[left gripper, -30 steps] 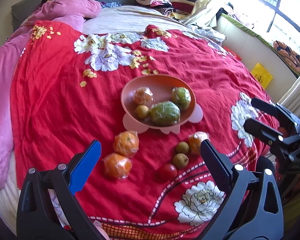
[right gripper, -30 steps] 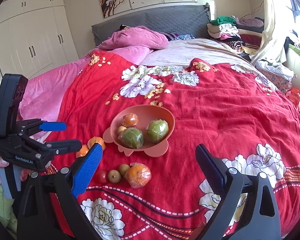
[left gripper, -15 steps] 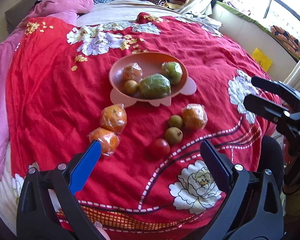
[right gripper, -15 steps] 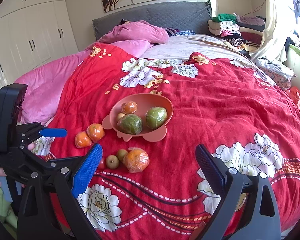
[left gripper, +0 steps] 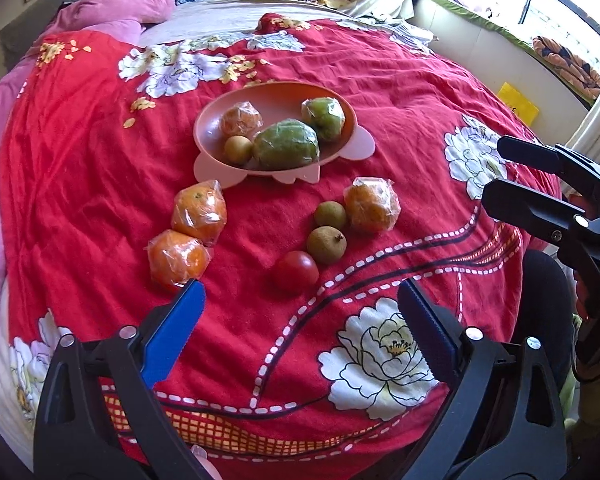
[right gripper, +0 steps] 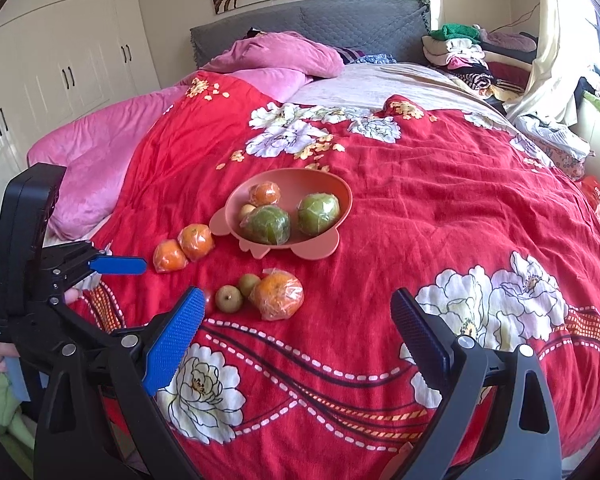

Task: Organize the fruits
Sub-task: 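Withdraw both grippers from the pink bowl back over the loose fruit, then move the left gripper to the red tomato while the right approaches a wrapped mandarin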

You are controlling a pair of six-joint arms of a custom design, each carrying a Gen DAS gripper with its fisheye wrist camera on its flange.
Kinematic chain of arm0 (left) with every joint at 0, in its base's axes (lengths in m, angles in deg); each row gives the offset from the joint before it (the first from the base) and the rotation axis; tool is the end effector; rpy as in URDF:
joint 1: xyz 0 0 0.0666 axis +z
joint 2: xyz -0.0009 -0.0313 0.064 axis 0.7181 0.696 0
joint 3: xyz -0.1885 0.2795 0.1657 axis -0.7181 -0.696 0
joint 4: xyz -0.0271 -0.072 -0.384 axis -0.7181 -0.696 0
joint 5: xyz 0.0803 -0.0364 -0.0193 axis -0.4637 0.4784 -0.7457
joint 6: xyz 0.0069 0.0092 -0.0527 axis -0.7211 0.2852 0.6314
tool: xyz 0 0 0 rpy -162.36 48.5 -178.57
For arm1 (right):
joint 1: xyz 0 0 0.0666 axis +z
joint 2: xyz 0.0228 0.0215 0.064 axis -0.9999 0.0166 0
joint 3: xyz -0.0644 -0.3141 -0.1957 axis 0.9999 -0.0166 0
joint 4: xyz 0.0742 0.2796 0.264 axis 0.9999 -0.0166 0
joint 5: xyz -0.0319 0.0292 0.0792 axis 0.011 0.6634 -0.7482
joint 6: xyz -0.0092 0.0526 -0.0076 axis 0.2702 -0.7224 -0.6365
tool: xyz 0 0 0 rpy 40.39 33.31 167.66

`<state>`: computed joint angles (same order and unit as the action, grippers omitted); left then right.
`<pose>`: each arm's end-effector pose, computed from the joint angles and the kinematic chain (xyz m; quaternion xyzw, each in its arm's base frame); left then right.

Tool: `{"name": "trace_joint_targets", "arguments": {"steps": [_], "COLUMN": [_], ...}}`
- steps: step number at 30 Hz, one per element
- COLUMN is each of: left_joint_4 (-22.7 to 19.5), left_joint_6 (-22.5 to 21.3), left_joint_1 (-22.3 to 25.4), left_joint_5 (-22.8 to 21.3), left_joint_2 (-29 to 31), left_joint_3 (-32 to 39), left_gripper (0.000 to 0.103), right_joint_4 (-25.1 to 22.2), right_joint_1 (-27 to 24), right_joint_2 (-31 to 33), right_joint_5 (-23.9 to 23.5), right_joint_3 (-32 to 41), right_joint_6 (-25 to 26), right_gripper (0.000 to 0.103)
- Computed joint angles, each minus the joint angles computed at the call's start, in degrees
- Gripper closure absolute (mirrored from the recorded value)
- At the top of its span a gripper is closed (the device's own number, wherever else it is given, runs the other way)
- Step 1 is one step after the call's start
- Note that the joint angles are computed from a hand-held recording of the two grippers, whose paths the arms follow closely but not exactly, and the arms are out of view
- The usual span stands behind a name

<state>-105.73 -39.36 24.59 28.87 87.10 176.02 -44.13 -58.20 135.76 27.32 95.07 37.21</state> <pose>0.5674 -0.2287 0.4028 0.2694 0.9205 -0.1156 0.2582 0.4976 0.2889 0.4329 -0.0373 0.9138 0.0955 0.3931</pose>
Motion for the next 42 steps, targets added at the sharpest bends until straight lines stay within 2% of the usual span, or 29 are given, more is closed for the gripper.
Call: {"name": "trace_joint_targets", "arguments": {"steps": [5,10,22,32,42], "left_joint_4": [0.1,-0.3,-1.6,-2.1,-2.9], "left_joint_6": [-0.4,-1.0,-1.7,-1.1,-1.3], "left_joint_1": [-0.3,-0.4,-0.5,-0.2,0.1], "left_joint_5": [-0.1,0.2,0.6,0.9,1.9], "left_joint_2": [0.1,0.7,3.3,5.5,6.9], "left_joint_3": [-0.5,-0.7,1.2,3.5,5.2], "left_gripper": [0.023,0.037,0.060,0.068,0.071], "right_joint_4": [-0.1,-0.4,-0.2,-1.7,-4.5], "right_joint_1": [0.1,0.1,-0.6,-0.8,-1.4], "right_joint_2": [-0.2,0.2,1.5,4.4,9.1], "right_joint_5": [-0.3,-1.0,-3.1,-4.1,-5.9], "right_joint_3": [-0.7,-1.1,-1.0,1.3,6.1], "right_joint_6": [0.0,0.2,0.6,2.9,7.1], "right_gripper": [0.009,0.009,0.009,0.012,0.032]}}
